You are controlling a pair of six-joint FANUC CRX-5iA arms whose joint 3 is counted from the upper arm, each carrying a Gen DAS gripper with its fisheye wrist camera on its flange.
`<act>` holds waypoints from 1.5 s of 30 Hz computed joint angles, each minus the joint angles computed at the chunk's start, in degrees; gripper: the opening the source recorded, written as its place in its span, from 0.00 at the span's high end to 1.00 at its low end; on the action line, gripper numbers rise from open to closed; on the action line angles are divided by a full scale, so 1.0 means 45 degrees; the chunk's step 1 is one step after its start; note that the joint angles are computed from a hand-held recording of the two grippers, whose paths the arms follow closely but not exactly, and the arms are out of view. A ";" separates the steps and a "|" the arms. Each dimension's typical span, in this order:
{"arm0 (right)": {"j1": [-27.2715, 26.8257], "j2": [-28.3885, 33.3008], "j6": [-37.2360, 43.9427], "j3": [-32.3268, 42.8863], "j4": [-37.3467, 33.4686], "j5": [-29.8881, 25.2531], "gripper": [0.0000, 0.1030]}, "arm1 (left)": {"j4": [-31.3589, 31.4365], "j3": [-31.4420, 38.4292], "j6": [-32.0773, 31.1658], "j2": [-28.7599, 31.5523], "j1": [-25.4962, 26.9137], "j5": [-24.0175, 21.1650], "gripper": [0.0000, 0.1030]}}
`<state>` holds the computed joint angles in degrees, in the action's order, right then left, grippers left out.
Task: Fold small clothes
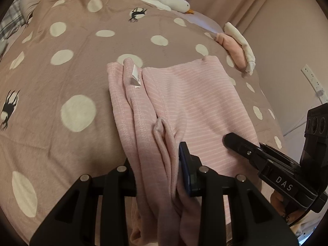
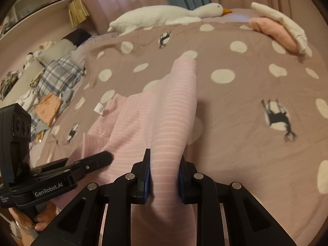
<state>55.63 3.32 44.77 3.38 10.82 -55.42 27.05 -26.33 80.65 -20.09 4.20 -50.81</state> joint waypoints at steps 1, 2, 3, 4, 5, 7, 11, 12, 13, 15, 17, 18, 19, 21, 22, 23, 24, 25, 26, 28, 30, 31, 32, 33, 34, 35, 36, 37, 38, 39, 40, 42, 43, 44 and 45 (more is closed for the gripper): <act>-0.0060 -0.0023 -0.0044 -0.0044 -0.0003 0.0023 0.77 | -0.0083 0.0077 0.0067 0.0065 -0.0104 0.0044 0.69; -0.0115 -0.0049 -0.0098 -0.0102 0.0006 0.0031 0.77 | -0.0199 0.0175 0.0170 0.0178 -0.0251 0.0123 0.69; -0.0133 -0.0060 -0.0164 -0.0121 0.0030 0.0013 0.77 | -0.0296 0.0262 0.0263 0.0297 -0.0375 0.0169 0.69; -0.0155 -0.0060 -0.0219 -0.0140 0.0052 0.0000 0.77 | -0.0366 0.0328 0.0336 0.0392 -0.0462 0.0195 0.69; -0.0182 -0.0054 -0.0274 -0.0167 0.0077 -0.0016 0.77 | -0.0468 0.0410 0.0433 0.0515 -0.0567 0.0229 0.69; -0.0264 -0.0004 -0.0311 -0.0173 -0.0014 -0.0036 0.77 | -0.0741 0.0582 0.0621 0.0764 -0.0766 0.0295 0.69; -0.0414 0.0049 -0.0332 -0.0170 -0.0286 -0.0137 0.77 | -0.1185 0.0833 0.0952 0.1154 -0.1018 0.0341 0.69; -0.0426 0.0112 -0.0363 -0.0152 -0.0305 -0.0184 0.77 | -0.1355 0.0909 0.1002 0.1259 -0.1096 0.0344 0.69; -0.0426 0.0147 -0.0395 -0.0158 -0.0322 -0.0237 0.77 | -0.1689 0.1024 0.1147 0.1348 -0.1220 0.0314 0.69; -0.0479 0.0307 -0.0366 -0.0074 -0.0492 -0.0450 0.77 | -0.2181 0.1214 0.1431 0.1527 -0.1408 0.0227 0.69; -0.0489 0.0373 -0.0457 -0.0107 -0.0532 -0.0577 0.77 | -0.2684 0.1388 0.1789 0.1714 -0.1582 0.0112 0.69; -0.0515 0.0376 -0.0466 -0.0124 -0.0581 -0.0598 0.77 | -0.2797 0.1421 0.1872 0.1758 -0.1612 0.0084 0.69; -0.0542 0.0378 -0.0513 -0.0138 -0.0663 -0.0617 0.77 | -0.2986 0.1488 0.2011 0.1824 -0.1660 0.0014 0.68; -0.0562 0.0373 -0.0546 -0.0149 -0.0726 -0.0694 0.77 | -0.3243 0.1612 0.2200 0.1921 -0.1741 -0.0070 0.67; -0.0585 0.0406 -0.0546 -0.0104 -0.0760 -0.0774 0.77 | -0.3386 0.1681 0.2291 0.1961 -0.1783 -0.0127 0.67; -0.0580 0.0442 -0.0613 -0.0081 -0.0724 -0.0856 0.77 | -0.3504 0.1748 0.2399 0.1993 -0.1807 -0.0186 0.65; -0.0561 0.0456 -0.0664 -0.0093 -0.0659 -0.0914 0.77 | -0.3617 0.1814 0.2553 0.2032 -0.1819 -0.0258 0.64; -0.0523 0.0483 -0.0717 -0.0074 -0.0580 -0.1016 0.77 | -0.3639 0.1834 0.2599 0.2052 -0.1804 -0.0309 0.62; -0.0506 0.0497 -0.0753 -0.0080 -0.0513 -0.1064 0.77 | -0.3670 0.1846 0.2630 0.2046 -0.1791 -0.0351 0.60; -0.0491 0.0519 -0.0763 0.0014 -0.0534 -0.1250 0.77 | -0.3720 0.1838 0.2522 0.1958 -0.1788 -0.0394 0.58; -0.0443 0.0567 -0.0754 0.0168 -0.0406 -0.1591 0.75 | -0.3796 0.1880 0.2456 0.1855 -0.1786 -0.0555 0.56; -0.0387 0.0583 -0.0774 0.0231 -0.0246 -0.1763 0.74 | -0.3810 0.1906 0.2453 0.1762 -0.1742 -0.0680 0.54; -0.0295 0.0586 -0.0863 0.0256 0.0019 -0.1924 0.74 | -0.3817 0.1909 0.2449 0.1687 -0.1710 -0.0737 0.51; -0.0204 0.0543 -0.0983 0.0245 0.0277 -0.2043 0.72 | -0.3836 0.1917 0.2437 0.1551 -0.1658 -0.0803 0.49; -0.0110 0.0501 -0.1151 0.0199 0.0568 -0.2120 0.67 | -0.3870 0.1909 0.2459 0.1426 -0.1635 -0.0814 0.44; 0.0019 0.0386 -0.1396 0.0072 0.1025 -0.2144 0.64 | -0.3918 0.1882 0.2502 0.1230 -0.1599 -0.0793 0.38; 0.0115 0.0247 -0.1574 -0.0069 0.1336 -0.2062 0.53 | -0.3955 0.1856 0.2533 0.1032 -0.1560 -0.0752 0.35; 0.0224 -0.0017 -0.1820 -0.0289 0.1676 -0.1862 0.42 | -0.3966 0.1810 0.2536 0.0742 -0.1492 -0.0699 0.32; 0.0275 -0.0196 -0.2002 -0.0426 0.1876 -0.1680 0.39 | -0.3941 0.1762 0.2510 0.0530 -0.1438 -0.0677 0.29; 0.0325 -0.0377 -0.2159 -0.0539 0.2049 -0.1533 0.34 | -0.3902 0.1730 0.2485 0.0342 -0.1387 -0.0663 0.26; 0.0397 -0.0582 -0.2339 -0.0630 0.2268 -0.1439 0.31 | -0.3805 0.1672 0.2420 0.0051 -0.1289 -0.0612 0.19; 0.0524 -0.0750 -0.2611 -0.0674 0.2721 -0.1339 0.28 | -0.3670 0.1550 0.2391 -0.0368 -0.1184 -0.0445 0.12; 0.0637 -0.0918 -0.2792 -0.0785 0.3056 -0.1250 0.27 | -0.3401 0.1443 0.2233 -0.0649 -0.1042 -0.0399 0.07; 0.0729 -0.1062 -0.2895 -0.0878 0.3298 -0.1152 0.26 | -0.3272 0.1462 0.2192 -0.0766 -0.1008 -0.0444 0.04; 0.0808 -0.1162 -0.2976 -0.0930 0.3496 -0.1044 0.21 | -0.3041 0.1402 0.2020 -0.0967 -0.0901 -0.0462 0.04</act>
<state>59.27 -1.91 31.38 -0.80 26.55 -60.11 13.36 -20.02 89.74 -24.44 0.15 -52.89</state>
